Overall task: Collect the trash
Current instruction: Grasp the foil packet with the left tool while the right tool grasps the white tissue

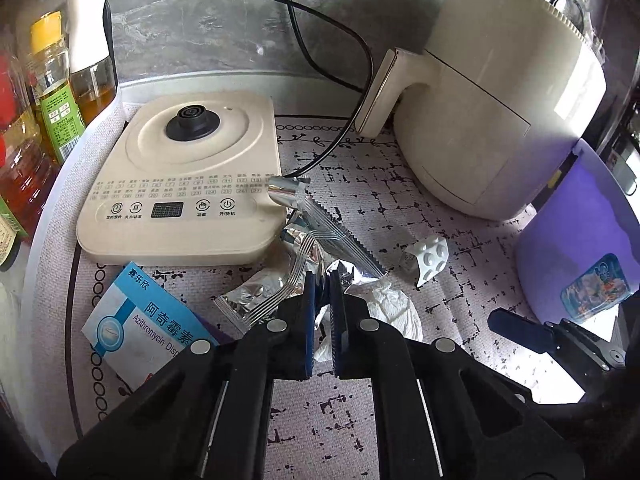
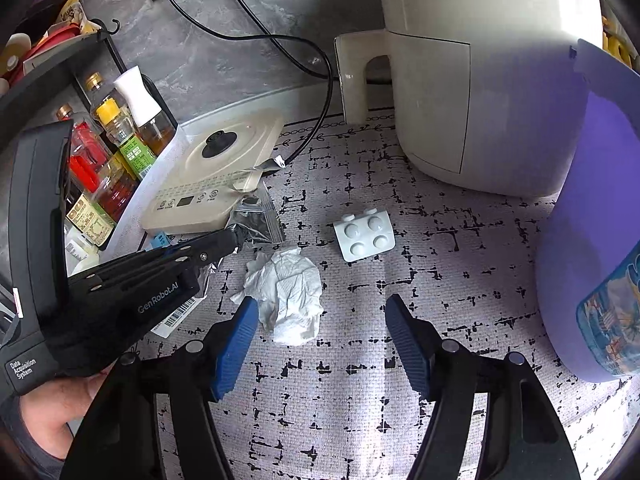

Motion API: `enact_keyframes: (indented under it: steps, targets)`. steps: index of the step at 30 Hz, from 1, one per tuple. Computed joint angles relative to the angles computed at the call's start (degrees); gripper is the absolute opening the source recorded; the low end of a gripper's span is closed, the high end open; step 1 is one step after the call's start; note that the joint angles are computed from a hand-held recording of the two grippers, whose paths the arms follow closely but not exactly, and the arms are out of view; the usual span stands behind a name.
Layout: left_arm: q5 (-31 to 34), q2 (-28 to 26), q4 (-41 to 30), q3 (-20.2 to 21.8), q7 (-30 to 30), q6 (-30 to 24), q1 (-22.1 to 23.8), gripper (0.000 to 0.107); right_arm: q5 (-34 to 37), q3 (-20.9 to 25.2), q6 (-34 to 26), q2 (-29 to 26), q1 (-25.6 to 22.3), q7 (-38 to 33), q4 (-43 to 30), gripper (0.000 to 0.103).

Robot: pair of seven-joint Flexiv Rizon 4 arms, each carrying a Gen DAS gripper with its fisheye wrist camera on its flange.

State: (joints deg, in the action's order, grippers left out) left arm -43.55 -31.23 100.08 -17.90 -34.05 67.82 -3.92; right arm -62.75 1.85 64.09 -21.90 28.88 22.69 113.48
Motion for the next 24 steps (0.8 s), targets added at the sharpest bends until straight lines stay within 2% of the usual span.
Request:
enact_keyframes:
  steps: [8, 11, 12, 13, 15, 16, 24]
  targets:
    - [-7.52, 2.98, 2.62, -2.38, 4.31, 3.98, 1.9, 0.006, -0.46, -1.15, 3.42, -2.79, 0.34, 0.16, -1.24, 0.062]
    - [-9.52, 3.59, 3.02, -2.26, 6.28, 4.95, 1.91, 0.005, 0.82, -1.34, 3.66, -4.05, 0.66, -1.25, -2.04, 0.055]
    - [-9.71, 3.7, 3.0, -1.93, 6.29, 4.79, 1.75, 0.005, 1.64, -1.25, 3.63, -4.51, 0.77, -2.15, -2.33, 0.043]
    - [-10.05, 3.88, 3.05, -1.7, 6.4, 4.74, 1.67, 0.005, 3.17, -0.88, 3.24, -4.92, 0.8, -3.71, -2.66, 0.025]
    - [-11.29, 4.41, 3.37, -1.67, 7.16, 4.81, 1.63, 0.005, 4.29, -1.34, 0.83, -4.42, 1.97, -3.91, -2.57, 0.015]
    - [-12.29, 4.88, 3.72, -1.84, 7.89, 4.8, 1.72, 0.005, 3.38, -1.91, 1.47, -3.99, 2.19, -2.92, -2.11, 0.01]
    - [-20.6, 7.84, 4.86, -1.06, 12.39, 5.74, -0.52, 0.005, -2.35, -0.95, -1.7, 0.81, 1.87, -1.94, -0.88, 0.008]
